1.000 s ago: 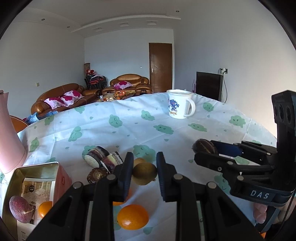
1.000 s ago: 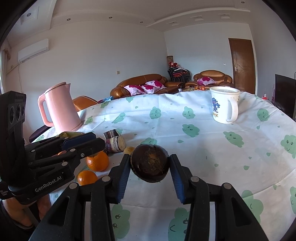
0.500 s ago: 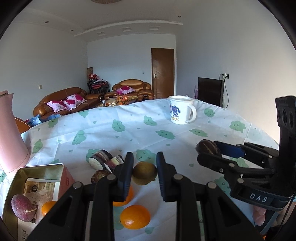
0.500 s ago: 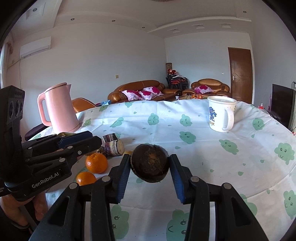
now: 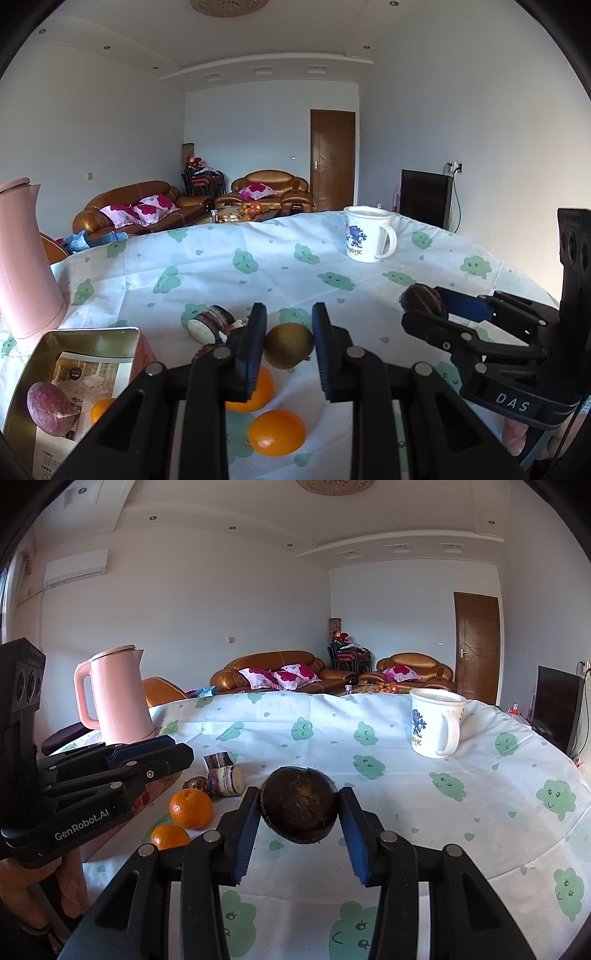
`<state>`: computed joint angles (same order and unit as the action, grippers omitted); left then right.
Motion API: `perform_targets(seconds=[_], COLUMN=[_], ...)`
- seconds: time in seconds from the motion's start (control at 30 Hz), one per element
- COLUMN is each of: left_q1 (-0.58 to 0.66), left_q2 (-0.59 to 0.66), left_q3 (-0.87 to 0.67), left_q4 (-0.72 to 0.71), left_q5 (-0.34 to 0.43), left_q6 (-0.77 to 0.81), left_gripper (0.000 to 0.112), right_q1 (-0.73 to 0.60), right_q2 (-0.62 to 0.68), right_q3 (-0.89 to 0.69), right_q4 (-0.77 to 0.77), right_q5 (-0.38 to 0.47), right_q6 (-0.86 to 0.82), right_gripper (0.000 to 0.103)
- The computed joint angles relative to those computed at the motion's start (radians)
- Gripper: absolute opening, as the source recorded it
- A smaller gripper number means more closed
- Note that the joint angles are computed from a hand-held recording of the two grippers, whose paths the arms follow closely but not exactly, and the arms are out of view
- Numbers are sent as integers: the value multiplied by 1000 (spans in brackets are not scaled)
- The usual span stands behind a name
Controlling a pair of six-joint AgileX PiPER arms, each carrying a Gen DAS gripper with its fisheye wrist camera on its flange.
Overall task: Organize fruits
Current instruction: 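Grasp the small yellow fruit with the left tool and lift it, then carry the brown fruit in the right tool and yellow fruit in the left over the tin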
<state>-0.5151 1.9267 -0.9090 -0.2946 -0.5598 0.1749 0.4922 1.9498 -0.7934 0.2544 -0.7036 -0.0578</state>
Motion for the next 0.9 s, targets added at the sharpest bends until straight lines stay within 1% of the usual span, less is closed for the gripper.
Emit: perform_targets(seconds=[0.2,0.47,0.7,0.9], left_q1=[-3,-22,-31,-41], left_q2=[-7,-19,-22,-23], left_q3=[17,51,62,68], left_q4=[-7,-64,-101,-121], left_q5=[-26,-92,-114,-126], left_q6=[0,34,58,72], left_gripper=[26,26,26,26], right_q1=[22,55,70,96], right_q2=[-3,-4,-4,2], right_q3=[12,29,55,53], right_q4=[44,109,124,172], right_q5=[-29,-84,-147,-171], right_q6=[-42,-113,-119,-173], right_gripper=[45,45,45,45])
